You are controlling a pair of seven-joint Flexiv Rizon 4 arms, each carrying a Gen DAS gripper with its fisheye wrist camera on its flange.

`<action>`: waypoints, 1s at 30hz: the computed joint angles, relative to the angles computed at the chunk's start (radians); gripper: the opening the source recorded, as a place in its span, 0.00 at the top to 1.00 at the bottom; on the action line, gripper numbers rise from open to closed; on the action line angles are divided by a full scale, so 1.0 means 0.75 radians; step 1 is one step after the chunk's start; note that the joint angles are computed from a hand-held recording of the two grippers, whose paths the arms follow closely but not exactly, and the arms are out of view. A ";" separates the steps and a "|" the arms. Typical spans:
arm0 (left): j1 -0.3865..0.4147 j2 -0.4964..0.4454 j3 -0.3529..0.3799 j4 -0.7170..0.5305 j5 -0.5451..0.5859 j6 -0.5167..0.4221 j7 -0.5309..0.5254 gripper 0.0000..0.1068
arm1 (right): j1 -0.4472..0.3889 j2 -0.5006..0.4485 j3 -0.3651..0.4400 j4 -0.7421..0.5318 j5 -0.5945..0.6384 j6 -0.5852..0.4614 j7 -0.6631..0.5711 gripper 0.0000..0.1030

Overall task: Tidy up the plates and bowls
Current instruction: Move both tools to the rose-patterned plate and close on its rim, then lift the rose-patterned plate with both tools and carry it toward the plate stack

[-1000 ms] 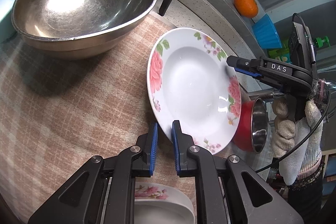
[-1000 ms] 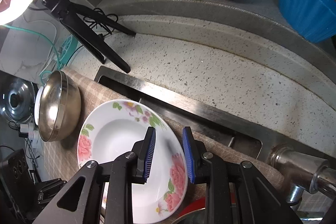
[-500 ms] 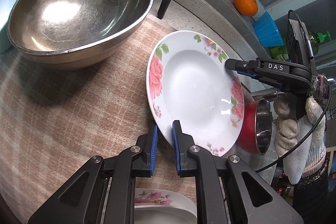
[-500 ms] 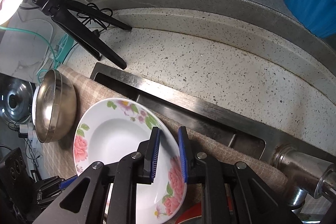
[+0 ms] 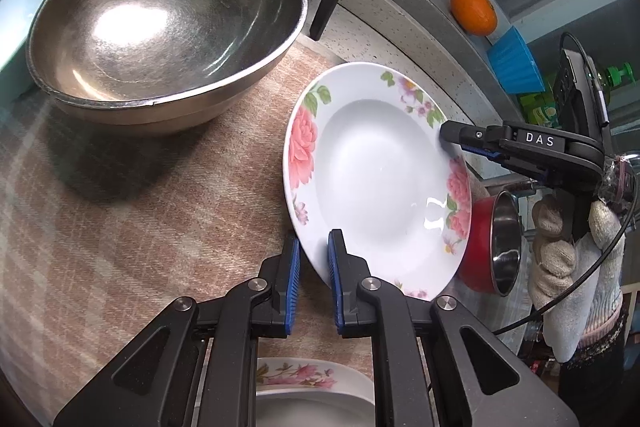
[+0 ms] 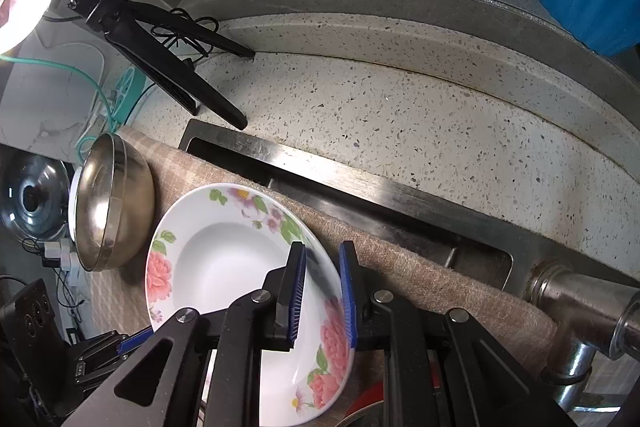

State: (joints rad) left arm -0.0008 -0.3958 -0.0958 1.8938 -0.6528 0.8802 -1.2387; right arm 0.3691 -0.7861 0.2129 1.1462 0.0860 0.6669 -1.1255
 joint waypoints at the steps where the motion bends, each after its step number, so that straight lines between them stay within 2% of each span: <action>1: 0.002 0.002 0.000 0.002 -0.002 0.000 0.002 0.89 | 0.001 0.003 0.000 0.002 0.001 0.003 0.001 0.85; 30: 0.024 0.115 0.036 0.073 -0.055 -0.005 0.086 0.89 | 0.022 0.121 0.012 0.132 0.005 0.106 0.074 0.89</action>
